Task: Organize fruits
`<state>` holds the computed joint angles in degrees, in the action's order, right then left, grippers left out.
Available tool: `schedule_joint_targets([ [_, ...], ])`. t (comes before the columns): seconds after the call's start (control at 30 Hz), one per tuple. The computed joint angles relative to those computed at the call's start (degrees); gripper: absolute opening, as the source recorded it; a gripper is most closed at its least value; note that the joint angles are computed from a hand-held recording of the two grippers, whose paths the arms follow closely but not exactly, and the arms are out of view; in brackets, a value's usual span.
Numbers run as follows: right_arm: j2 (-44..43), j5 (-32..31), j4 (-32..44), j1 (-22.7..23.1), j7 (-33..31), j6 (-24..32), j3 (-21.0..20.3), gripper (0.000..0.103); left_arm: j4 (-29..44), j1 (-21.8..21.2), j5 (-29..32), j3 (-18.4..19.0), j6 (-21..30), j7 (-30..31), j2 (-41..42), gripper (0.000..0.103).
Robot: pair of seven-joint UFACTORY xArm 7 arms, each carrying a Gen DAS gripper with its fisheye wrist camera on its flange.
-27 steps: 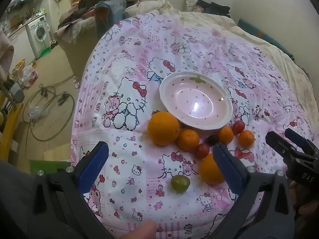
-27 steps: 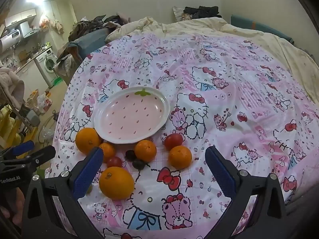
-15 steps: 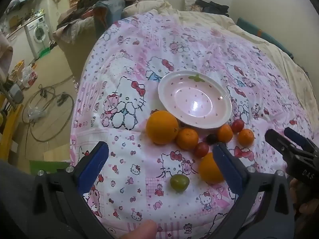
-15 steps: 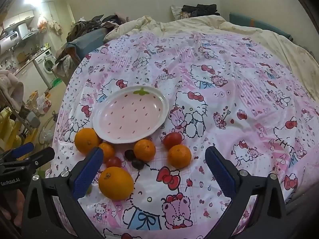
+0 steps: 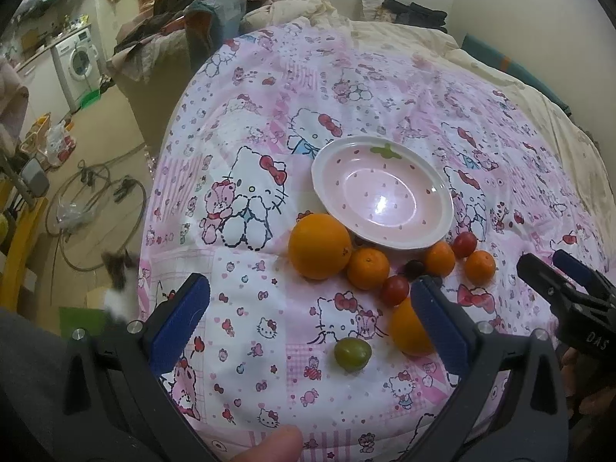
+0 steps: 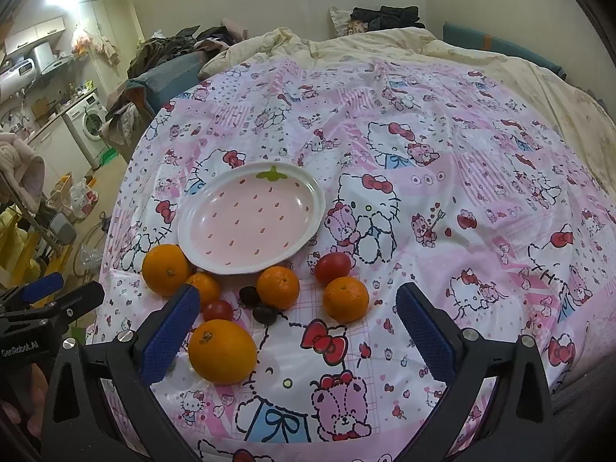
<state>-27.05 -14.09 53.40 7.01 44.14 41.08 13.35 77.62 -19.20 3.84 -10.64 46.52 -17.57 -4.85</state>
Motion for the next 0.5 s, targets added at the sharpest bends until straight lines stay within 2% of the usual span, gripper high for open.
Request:
schedule_joint_targets([
  [0.5, 0.01, -0.74, 0.25, 0.05, -0.22, -0.32, 0.28, 0.103, 0.03, -0.05, 0.29, 0.00, -0.01, -0.31, 0.08, 0.103],
])
